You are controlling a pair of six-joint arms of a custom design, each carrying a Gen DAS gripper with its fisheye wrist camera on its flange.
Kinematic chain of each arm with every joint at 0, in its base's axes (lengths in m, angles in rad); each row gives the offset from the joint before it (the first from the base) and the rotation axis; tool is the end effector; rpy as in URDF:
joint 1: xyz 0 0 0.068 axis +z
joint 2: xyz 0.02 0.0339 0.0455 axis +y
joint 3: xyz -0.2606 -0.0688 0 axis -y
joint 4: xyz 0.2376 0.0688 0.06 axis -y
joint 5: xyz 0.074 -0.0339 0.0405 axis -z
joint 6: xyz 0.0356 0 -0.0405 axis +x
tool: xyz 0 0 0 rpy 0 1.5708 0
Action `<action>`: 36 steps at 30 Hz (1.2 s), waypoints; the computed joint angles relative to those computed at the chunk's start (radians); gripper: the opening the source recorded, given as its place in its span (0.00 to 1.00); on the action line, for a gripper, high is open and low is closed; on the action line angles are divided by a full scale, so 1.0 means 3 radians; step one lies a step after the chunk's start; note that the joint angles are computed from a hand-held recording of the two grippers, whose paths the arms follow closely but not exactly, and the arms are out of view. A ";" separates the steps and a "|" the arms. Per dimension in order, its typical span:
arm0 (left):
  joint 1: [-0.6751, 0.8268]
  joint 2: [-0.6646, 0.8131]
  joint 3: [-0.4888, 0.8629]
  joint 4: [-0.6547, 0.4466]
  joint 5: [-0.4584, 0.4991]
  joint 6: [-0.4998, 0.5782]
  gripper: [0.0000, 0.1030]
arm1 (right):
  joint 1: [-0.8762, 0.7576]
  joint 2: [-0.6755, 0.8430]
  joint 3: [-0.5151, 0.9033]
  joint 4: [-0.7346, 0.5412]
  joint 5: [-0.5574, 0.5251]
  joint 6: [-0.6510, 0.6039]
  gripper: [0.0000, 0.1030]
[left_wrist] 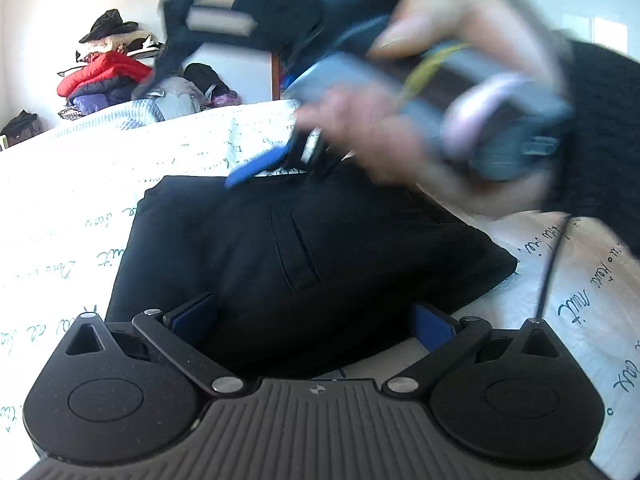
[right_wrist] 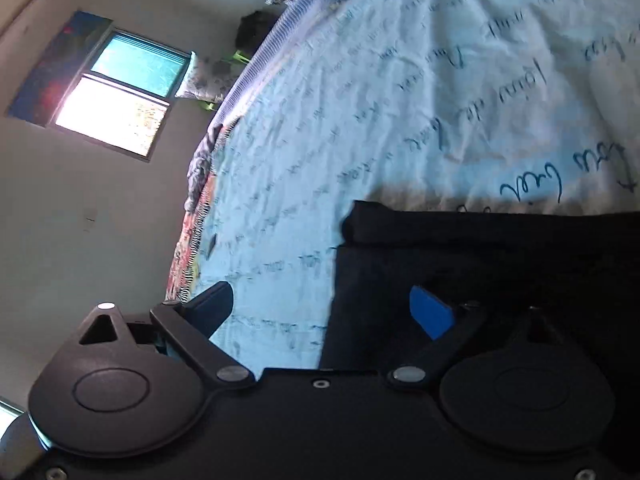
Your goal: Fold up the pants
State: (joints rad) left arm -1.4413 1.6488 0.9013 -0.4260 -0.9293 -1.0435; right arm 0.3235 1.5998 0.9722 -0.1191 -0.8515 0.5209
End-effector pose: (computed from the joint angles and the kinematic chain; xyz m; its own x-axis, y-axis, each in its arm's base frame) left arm 0.0660 -0.2861 0.1679 -0.5381 0.1277 -0.8331 0.1755 0.9838 0.0374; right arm 0.3012 0.1292 0.2168 -0.9233 0.0363 -0.3823 -0.3152 0.4970 0.8084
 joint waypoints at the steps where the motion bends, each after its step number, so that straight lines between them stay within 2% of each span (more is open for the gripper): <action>1: 0.0000 0.0006 0.0001 0.0000 -0.0002 -0.0002 1.00 | -0.0033 -0.0196 -0.0088 -0.0077 0.0010 -0.0144 0.98; 3: 0.0002 0.0006 -0.0004 0.0007 -0.0002 0.0000 1.00 | -0.0165 -0.0462 -0.0330 -0.0167 -0.0108 -0.0343 1.00; 4: 0.0000 0.0006 -0.0004 0.0004 -0.0002 -0.0002 1.00 | -0.0265 -0.0481 -0.0409 -0.0276 -0.0230 -0.0470 1.00; 6: 0.0005 0.0004 -0.0003 0.0023 0.0003 0.0029 1.00 | -0.0408 -0.0398 -0.0593 -0.0311 -0.0206 -0.0675 0.99; 7: 0.0005 0.0013 0.0007 0.0010 0.0004 0.0028 1.00 | -0.0519 -0.0414 -0.0822 0.0024 -0.0274 -0.0645 0.86; 8: 0.0003 0.0018 0.0013 0.0002 0.0004 0.0023 1.00 | -0.0646 -0.0452 -0.0991 0.0266 -0.0352 -0.0551 0.78; 9: -0.0005 0.0007 0.0014 -0.0022 -0.0001 0.0005 1.00 | -0.0799 -0.0579 -0.1065 0.0227 -0.0409 -0.0471 0.78; 11: -0.0007 0.0006 0.0011 -0.0026 -0.0004 -0.0009 1.00 | -0.1056 -0.0918 -0.1231 0.0116 -0.0593 -0.0365 0.94; 13: -0.0011 0.0016 0.0033 -0.0056 -0.0008 -0.0023 1.00 | -0.1276 -0.1304 -0.1525 0.0146 -0.0860 -0.0377 1.00; 14: -0.0012 0.0019 0.0039 -0.0065 -0.0009 -0.0026 1.00 | -0.1351 -0.1334 -0.1556 -0.0071 -0.1020 -0.0611 1.00; 15: -0.0013 0.0019 0.0042 -0.0067 -0.0007 -0.0025 1.00 | -0.1354 -0.1313 -0.1571 -0.0318 -0.0970 -0.0876 1.00; 16: -0.0014 0.0023 0.0048 -0.0074 -0.0007 -0.0024 1.00 | -0.1361 -0.1302 -0.1664 -0.0304 -0.0883 -0.1042 0.96; 17: -0.0017 0.0027 0.0064 -0.0098 -0.0007 -0.0029 1.00 | -0.1450 -0.1326 -0.1792 -0.0145 -0.0949 -0.1108 0.85; 18: -0.0019 0.0031 0.0070 -0.0111 -0.0009 -0.0032 1.00 | -0.1560 -0.1343 -0.1817 -0.0165 -0.1007 -0.1091 0.82; 19: -0.0025 0.0033 0.0078 -0.0128 -0.0012 -0.0045 1.00 | -0.1637 -0.1427 -0.1821 -0.0209 -0.1004 -0.0959 0.82; 20: -0.0031 0.0034 0.0084 -0.0142 -0.0017 -0.0059 1.00 | -0.1686 -0.1559 -0.1767 -0.0371 -0.0941 -0.0878 0.90; 21: -0.0032 0.0035 0.0086 -0.0149 -0.0018 -0.0064 1.00 | -0.1687 -0.1734 -0.1737 -0.0465 -0.0863 -0.0811 0.94; 23: -0.0035 0.0044 0.0098 -0.0167 -0.0021 -0.0073 1.00 | -0.1659 -0.2011 -0.1723 -0.0498 -0.0913 -0.0841 0.97; 25: -0.0039 0.0031 0.0086 -0.0165 -0.0023 -0.0080 1.00 | -0.1531 -0.2004 -0.1695 -0.0542 -0.0914 -0.0957 0.99; 27: -0.0048 0.0020 0.0074 -0.0156 -0.0024 -0.0081 1.00 | -0.1429 -0.1708 -0.1640 -0.0736 -0.0564 -0.1230 0.98; 28: -0.0052 0.0020 0.0075 -0.0164 -0.0027 -0.0090 1.00 | -0.1490 -0.1644 -0.1774 -0.0489 -0.0618 -0.1180 0.92; 29: -0.0060 0.0016 0.0070 -0.0162 -0.0032 -0.0102 1.00 | -0.1647 -0.1716 -0.1873 -0.0400 -0.0776 -0.1077 0.91; 31: -0.0066 -0.0013 0.0033 -0.0124 -0.0037 -0.0110 1.00 | -0.1859 -0.1982 -0.1830 -0.0781 -0.0801 -0.1074 0.94; 33: -0.0061 -0.0006 0.0038 -0.0120 -0.0037 -0.0106 1.00 | -0.2135 -0.2162 -0.1903 -0.0972 -0.1223 -0.1221 0.98; 35: -0.0058 0.0008 0.0056 -0.0137 -0.0038 -0.0106 1.00 | -0.2241 -0.1786 -0.1887 -0.1336 -0.1663 -0.1742 1.00; 36: -0.0061 -0.0004 0.0052 -0.0143 -0.0042 -0.0118 1.00 | -0.2178 -0.1697 -0.1904 -0.1346 -0.1532 -0.1760 1.00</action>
State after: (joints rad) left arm -1.4597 1.6477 0.9169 -0.4689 -0.9418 -1.0788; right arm -0.3299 1.0907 0.4011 -0.5228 -1.3112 -0.0072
